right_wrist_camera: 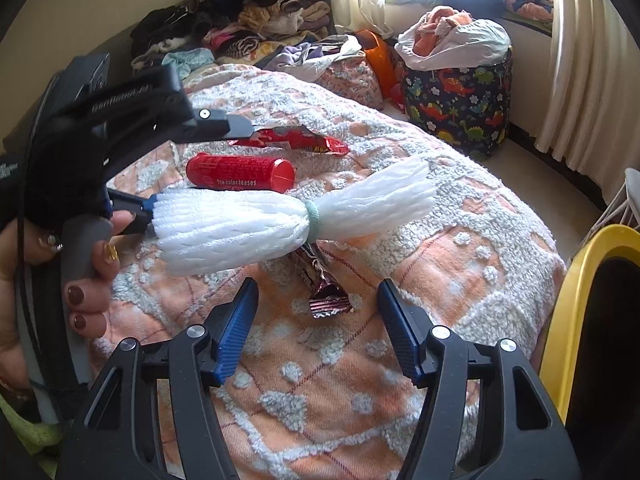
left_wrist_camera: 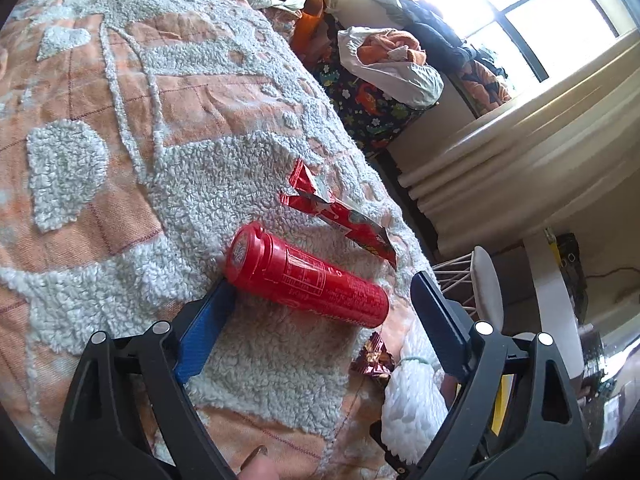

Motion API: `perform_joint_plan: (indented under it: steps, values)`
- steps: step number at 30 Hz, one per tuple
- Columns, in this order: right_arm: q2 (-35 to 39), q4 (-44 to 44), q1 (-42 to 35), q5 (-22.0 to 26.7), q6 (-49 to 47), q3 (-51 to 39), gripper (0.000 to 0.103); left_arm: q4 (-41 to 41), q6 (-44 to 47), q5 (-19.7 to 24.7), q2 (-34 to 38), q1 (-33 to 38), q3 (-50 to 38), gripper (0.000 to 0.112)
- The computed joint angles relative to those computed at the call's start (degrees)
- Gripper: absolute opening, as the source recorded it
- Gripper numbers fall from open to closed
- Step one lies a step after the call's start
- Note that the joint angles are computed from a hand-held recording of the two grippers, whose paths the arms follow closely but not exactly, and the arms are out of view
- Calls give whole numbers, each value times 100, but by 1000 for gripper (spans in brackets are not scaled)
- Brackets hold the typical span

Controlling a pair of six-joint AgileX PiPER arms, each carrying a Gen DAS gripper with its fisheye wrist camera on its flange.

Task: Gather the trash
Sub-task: 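Grasp the red bottle with the left tool while the right tool grasps the brown wrapper, then carry the red bottle and brown wrapper over the yellow bin with both tools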

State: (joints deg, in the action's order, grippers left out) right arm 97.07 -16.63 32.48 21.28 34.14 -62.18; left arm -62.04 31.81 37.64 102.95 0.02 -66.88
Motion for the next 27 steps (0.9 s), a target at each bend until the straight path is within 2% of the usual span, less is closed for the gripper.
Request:
perform_joint_plan:
  steps: [2,6,10,22,27]
  values:
    - [90,71,-19,-23,-134,-60,50,5,-101,6,91,10,-52,75]
    - [86,366,-72,-117,-472,-24,20,-45,-211,-36,181,41,-66,67]
    - [-154,814,-37,-272,-926,248,18,9,-261,-117,144,109,19,47]
    - [-1002,2986,254,-374,-2540,799,18,-698,459,358,-286,432,536,29]
    - [-1298,3158,314,-293,-2567,757,18,-641,529,400,-671,470,716,26]
